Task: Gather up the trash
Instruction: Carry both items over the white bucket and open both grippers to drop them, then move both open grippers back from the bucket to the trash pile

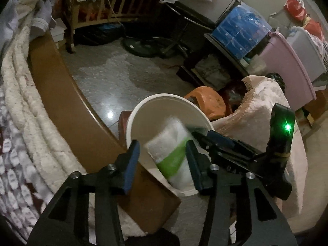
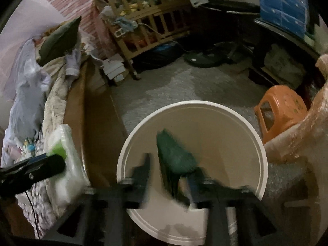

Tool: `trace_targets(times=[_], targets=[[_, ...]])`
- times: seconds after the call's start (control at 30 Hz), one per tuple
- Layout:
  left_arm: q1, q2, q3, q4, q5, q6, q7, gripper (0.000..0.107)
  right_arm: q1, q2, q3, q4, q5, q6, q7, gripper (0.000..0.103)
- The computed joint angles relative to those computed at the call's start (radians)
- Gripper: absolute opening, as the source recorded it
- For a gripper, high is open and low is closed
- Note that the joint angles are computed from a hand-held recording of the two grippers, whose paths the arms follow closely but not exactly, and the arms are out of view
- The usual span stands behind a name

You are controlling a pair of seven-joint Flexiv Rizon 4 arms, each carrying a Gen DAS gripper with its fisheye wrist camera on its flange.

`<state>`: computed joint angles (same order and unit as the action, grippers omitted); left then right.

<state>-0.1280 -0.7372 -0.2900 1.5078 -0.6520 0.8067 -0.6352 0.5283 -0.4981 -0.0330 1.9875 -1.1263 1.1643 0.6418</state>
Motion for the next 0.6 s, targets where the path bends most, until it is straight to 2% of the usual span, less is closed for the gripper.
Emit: trace_targets(times=[0.03,0.23,0.4,0.6], targets=[[-0.002,0.001,0.000,0.002,-0.001,0.005,-0.003,0.052,0.002,0.004,-0.003,0.004,-0.006,-0.001,0.011,0.053],[-0.002,0.019,0.013,0.029,0.010,0.044,-0.011,0.052,0.004,0.010,-0.002,0.008,-0.031,0.012,0.042,0.053],[0.014,0.052,0.023,0.081,0.012,0.127,-0.009,0.052,0.016,-0.002,0.011,-0.021,-0.030,-0.010,0.028,0.053],[0.047,0.091,0.018,0.153,0.004,0.243,0.022,0.052,0.046,-0.031,0.022,-0.090,0.009,-0.040,-0.044,0.053]])
